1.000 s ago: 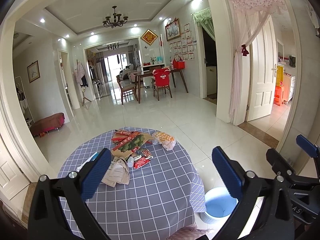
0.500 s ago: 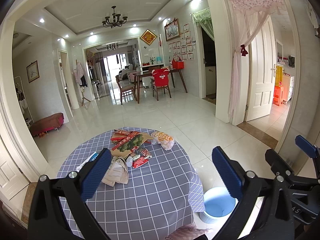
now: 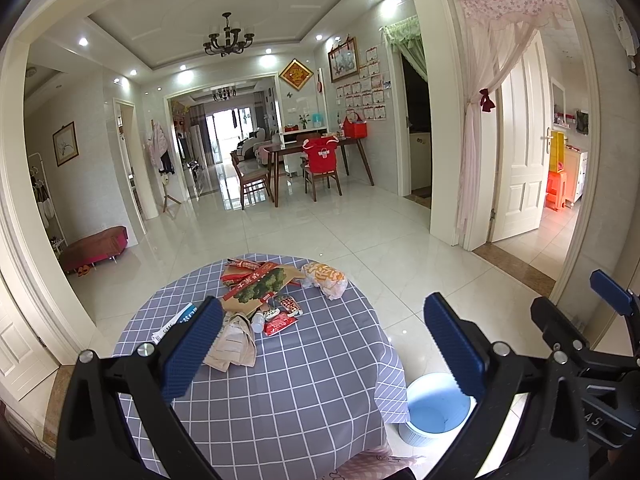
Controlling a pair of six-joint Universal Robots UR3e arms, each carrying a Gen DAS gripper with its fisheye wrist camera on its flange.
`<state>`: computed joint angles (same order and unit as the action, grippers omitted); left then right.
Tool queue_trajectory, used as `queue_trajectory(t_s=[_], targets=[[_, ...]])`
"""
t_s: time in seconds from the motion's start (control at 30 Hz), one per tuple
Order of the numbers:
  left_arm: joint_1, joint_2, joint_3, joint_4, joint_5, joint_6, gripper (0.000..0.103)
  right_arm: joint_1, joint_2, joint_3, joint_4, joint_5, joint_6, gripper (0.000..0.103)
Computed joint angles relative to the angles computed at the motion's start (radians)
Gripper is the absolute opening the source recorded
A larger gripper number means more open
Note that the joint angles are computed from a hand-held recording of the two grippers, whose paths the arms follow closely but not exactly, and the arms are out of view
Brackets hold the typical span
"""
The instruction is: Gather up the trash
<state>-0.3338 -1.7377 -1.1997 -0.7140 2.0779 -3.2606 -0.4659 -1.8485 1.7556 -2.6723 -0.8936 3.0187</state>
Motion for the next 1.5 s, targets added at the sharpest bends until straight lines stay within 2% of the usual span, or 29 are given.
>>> queue_trajectory(t_s=[0.37, 1.5], targets=[[-0.002, 0.0, 0.002, -0.001, -0.002, -0.002, 0.099, 0.007, 0.004, 0.003, -0.007, -0.01, -0.001, 0.097], [-0.024, 0.02, -0.014, -0.007, 0.014, -0.011, 0.099, -0.076, -0.079, 0.04, 0.071, 0.091, -0.031, 0.097]])
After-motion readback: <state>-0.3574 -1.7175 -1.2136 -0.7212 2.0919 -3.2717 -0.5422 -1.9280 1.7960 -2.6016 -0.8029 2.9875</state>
